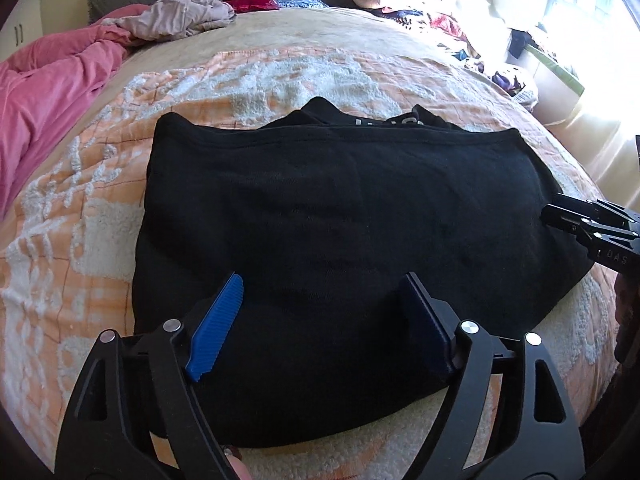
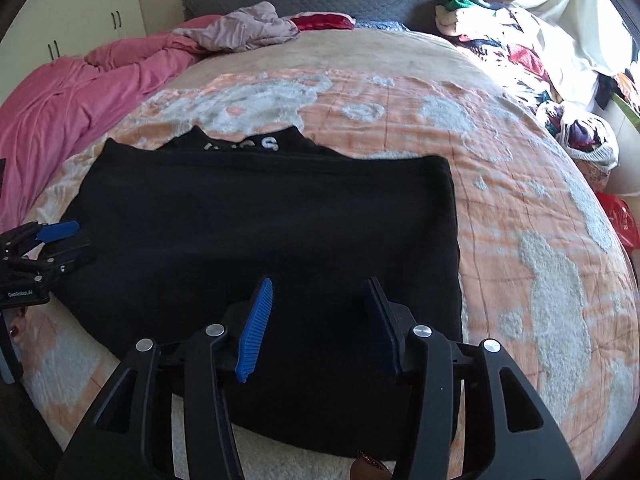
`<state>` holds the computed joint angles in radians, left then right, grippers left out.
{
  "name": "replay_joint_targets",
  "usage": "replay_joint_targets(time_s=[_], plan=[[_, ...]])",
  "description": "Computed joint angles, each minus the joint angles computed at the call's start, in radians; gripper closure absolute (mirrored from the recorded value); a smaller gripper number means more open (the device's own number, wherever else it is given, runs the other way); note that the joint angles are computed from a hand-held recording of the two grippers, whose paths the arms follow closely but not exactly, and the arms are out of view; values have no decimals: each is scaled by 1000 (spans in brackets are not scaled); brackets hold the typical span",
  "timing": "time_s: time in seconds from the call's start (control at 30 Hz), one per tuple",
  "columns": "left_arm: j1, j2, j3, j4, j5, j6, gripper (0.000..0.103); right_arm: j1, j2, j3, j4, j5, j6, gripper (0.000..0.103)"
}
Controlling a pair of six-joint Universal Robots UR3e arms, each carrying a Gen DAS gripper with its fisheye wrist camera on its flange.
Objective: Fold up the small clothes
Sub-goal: 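Open both tools and withdraw them from the folded sweatshirt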
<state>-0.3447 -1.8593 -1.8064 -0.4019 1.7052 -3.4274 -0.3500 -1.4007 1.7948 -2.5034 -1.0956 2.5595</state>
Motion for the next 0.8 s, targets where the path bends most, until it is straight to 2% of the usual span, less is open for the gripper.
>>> replay_joint_targets(time_s=[0.2, 0.5, 0.6, 0.67, 0.77, 0.8], plan=[[4, 50, -92, 64, -15, -36, 30, -61, -67, 108, 4, 18, -1, 56], [-4, 123, -178, 92, -20, -74, 30, -137, -189, 257, 1, 70, -15, 53], [-1, 148, -197, 88, -28, -81, 29, -135, -218, 297, -35, 67, -11, 47], [0, 163, -204, 79, -30, -85, 21, -148, -244, 323, -38, 89, -20, 38], [-4, 184, -217, 74, -27, -94, 21, -164, -276, 356, -40, 117, -27, 29], [-4, 190, -220, 71, -26, -95, 21, -168, -287, 366, -42, 124, -30, 29]])
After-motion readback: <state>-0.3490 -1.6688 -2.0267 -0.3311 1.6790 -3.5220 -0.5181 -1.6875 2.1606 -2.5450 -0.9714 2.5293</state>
